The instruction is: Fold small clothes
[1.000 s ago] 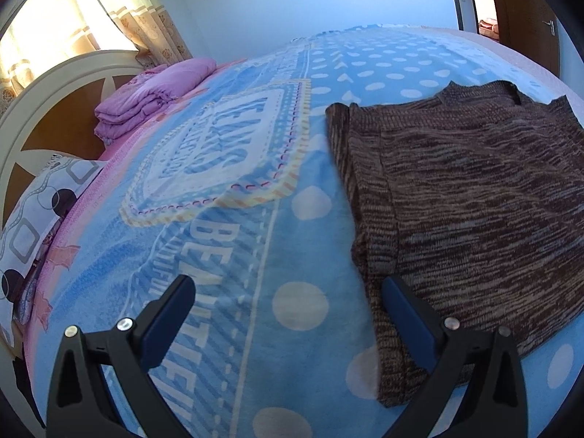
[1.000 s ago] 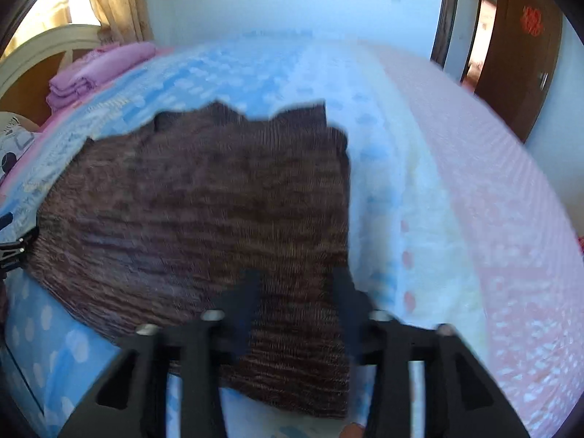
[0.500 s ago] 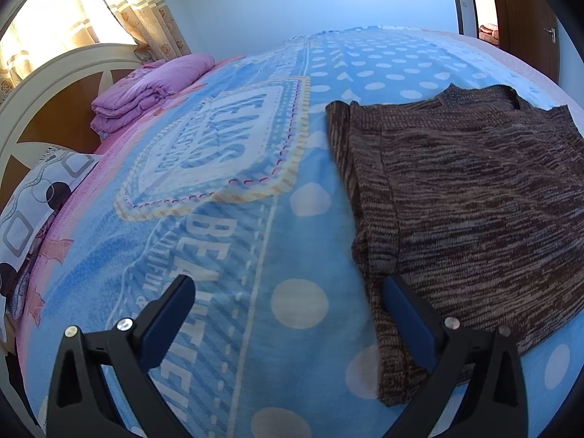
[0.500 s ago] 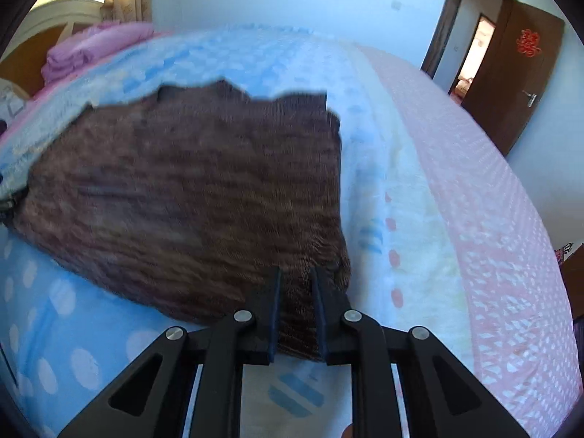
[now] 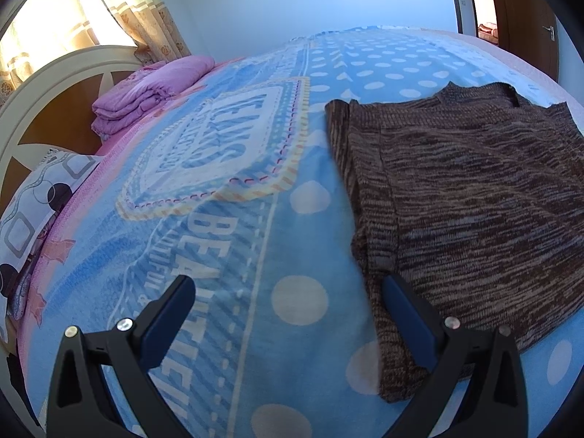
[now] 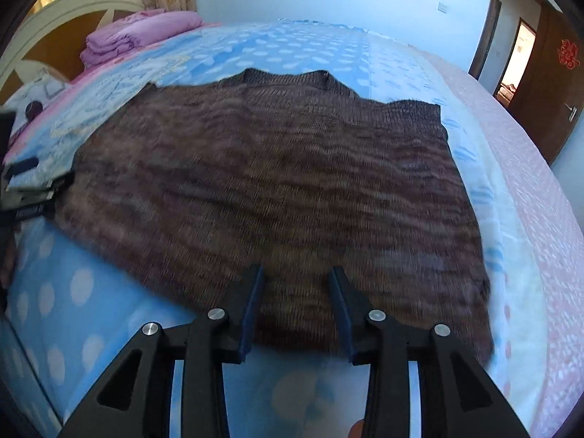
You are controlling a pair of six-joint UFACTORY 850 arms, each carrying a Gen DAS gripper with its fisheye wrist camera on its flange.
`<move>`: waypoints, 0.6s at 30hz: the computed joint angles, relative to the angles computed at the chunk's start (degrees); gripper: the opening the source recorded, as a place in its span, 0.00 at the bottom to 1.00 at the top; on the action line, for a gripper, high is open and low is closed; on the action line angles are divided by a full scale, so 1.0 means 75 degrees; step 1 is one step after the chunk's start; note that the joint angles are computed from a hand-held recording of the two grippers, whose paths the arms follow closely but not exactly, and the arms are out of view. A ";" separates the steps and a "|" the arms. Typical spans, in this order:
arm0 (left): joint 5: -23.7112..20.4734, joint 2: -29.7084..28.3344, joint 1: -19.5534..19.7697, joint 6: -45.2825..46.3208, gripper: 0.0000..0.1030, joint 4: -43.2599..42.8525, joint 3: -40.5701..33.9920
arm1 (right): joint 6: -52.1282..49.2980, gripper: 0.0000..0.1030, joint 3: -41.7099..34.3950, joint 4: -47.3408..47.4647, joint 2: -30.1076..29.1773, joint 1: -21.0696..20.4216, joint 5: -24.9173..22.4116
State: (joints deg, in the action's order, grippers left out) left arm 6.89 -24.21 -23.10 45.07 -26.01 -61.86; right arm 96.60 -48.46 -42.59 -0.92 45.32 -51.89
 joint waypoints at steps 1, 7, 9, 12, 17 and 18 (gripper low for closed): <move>0.0014 0.0031 0.0005 -0.0048 1.00 0.0065 0.0041 | -0.0178 0.37 -0.0079 0.0165 -0.0012 0.0067 -0.0132; 0.0193 0.0233 0.0067 -0.0522 1.00 0.0672 0.0346 | 0.0032 0.39 -0.0743 -0.0846 -0.0427 0.0151 -0.0359; 0.0149 0.0258 0.0125 -0.0577 1.00 0.0704 0.0378 | -0.0092 0.39 -0.0976 -0.1005 -0.0738 -0.0021 -0.0014; -0.0075 0.0265 0.0268 -0.1543 1.00 0.1667 0.0376 | -0.0096 0.41 -0.1152 -0.0681 -0.1210 -0.0117 0.0533; -0.0058 0.0373 0.0390 -0.1970 1.00 0.2212 0.0581 | -0.0259 0.40 -0.1581 -0.0734 -0.1662 0.0562 -0.0344; -0.0001 0.0402 0.0394 -0.1918 1.00 0.2191 0.0630 | -0.0342 0.40 -0.1578 -0.0688 -0.1623 0.0577 -0.0303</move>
State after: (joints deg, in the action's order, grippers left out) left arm 6.88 -21.20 -20.14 30.69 -9.58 -57.14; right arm 94.03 -60.29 -47.74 -13.09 49.64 -54.16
